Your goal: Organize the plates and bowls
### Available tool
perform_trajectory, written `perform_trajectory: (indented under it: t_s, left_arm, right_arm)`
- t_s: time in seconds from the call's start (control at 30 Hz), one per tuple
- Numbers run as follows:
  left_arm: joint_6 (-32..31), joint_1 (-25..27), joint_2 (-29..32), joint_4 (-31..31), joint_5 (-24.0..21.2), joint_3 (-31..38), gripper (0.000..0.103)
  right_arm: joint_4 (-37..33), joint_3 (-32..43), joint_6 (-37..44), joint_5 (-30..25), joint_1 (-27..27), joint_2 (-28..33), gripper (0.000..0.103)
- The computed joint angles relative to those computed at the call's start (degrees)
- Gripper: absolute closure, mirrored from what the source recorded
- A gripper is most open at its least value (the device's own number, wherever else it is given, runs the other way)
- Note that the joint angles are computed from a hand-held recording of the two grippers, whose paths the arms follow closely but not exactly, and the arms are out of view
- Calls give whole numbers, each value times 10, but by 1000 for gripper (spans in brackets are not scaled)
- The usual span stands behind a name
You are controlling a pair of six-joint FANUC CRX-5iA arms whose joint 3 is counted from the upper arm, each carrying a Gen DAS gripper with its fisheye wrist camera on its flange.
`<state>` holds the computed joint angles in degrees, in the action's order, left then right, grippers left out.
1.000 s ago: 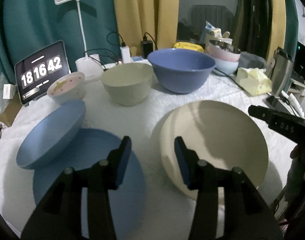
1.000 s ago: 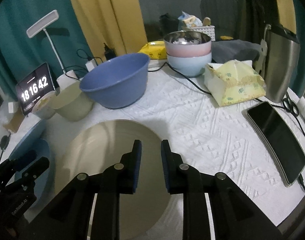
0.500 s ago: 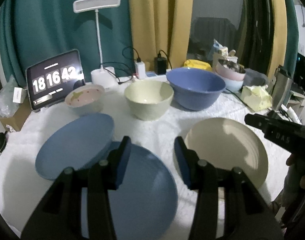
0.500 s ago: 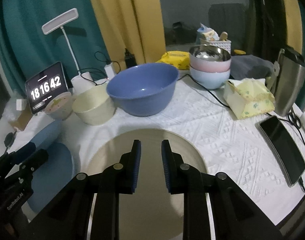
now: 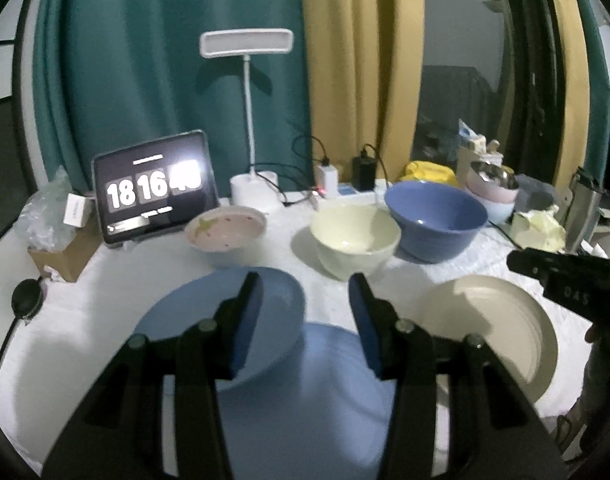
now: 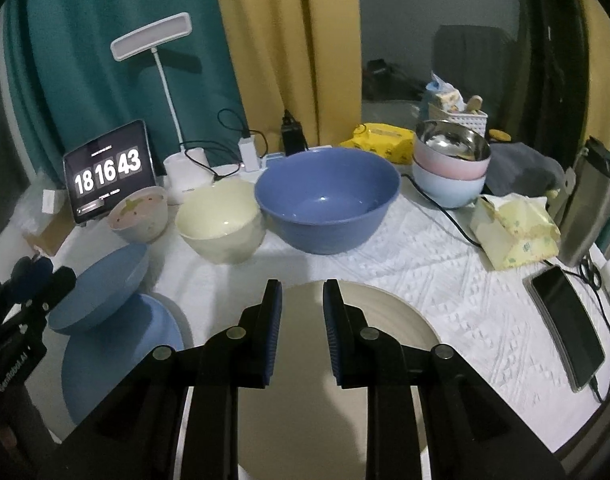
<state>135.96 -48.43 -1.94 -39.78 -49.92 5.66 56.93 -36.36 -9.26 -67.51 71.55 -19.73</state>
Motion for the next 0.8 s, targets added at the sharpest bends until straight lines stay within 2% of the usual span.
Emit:
perform_trajectory:
  t_s: [0.33,0.8]
  left_arm:
    - [18,26,-33,-12,11,-29,56]
    - [17,90,-73,15,38,-80,56]
  right_arm:
    - [4,38,19,6,-2,40,80]
    - [1,92,52,14,-2,99,78]
